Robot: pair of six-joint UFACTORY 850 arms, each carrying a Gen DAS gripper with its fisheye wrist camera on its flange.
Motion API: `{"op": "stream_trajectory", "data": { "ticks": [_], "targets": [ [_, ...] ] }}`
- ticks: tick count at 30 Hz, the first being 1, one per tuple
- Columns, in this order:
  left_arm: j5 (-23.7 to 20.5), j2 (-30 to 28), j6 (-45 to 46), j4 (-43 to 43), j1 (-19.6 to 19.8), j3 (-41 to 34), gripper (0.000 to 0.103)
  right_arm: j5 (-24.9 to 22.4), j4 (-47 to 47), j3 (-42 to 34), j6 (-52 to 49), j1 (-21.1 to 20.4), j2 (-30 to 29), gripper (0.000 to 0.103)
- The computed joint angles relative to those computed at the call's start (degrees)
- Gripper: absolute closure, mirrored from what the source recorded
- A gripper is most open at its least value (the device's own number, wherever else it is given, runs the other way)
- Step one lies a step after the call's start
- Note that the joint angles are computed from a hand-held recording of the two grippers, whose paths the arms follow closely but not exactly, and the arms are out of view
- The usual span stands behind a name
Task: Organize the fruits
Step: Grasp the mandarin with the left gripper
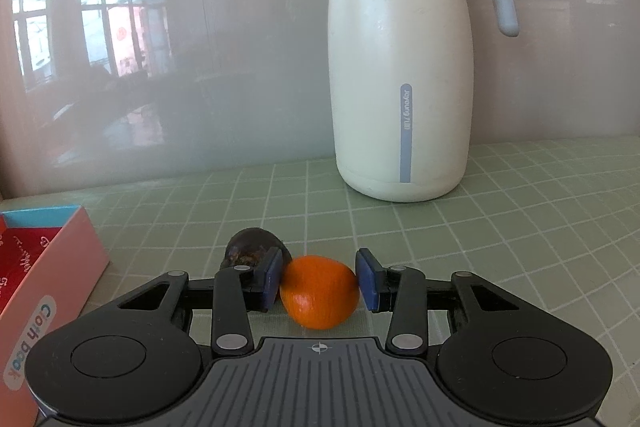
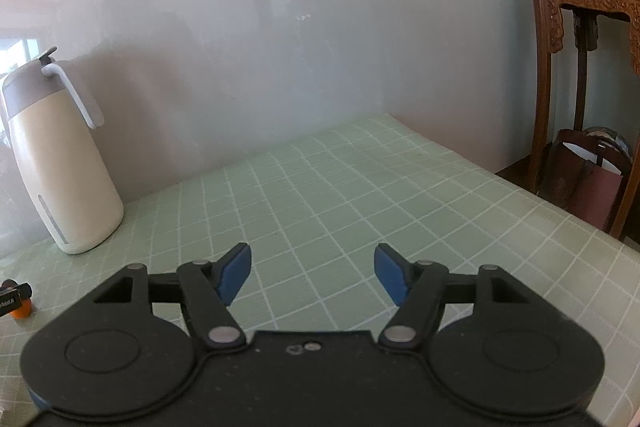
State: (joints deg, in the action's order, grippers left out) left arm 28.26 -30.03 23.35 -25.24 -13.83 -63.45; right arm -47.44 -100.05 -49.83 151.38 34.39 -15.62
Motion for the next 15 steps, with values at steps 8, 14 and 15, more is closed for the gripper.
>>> {"op": "stream_trajectory", "data": {
  "ticks": [8,14,15],
  "targets": [
    [1.3,3.2,-1.5,1.9,-0.1,3.6,0.072,0.8,-1.1,0.6,2.4,-0.4,0.6,0.035],
    [4.1,5.3,1.6,1.0,-1.0,7.3,0.072,1.3,-1.3,1.0,3.5,-0.2,0.9,0.034],
    [4.6,5.4,1.9,0.7,-1.1,7.6,0.072,1.3,-1.2,1.2,3.9,-0.1,1.1,0.034]
  ]
}}
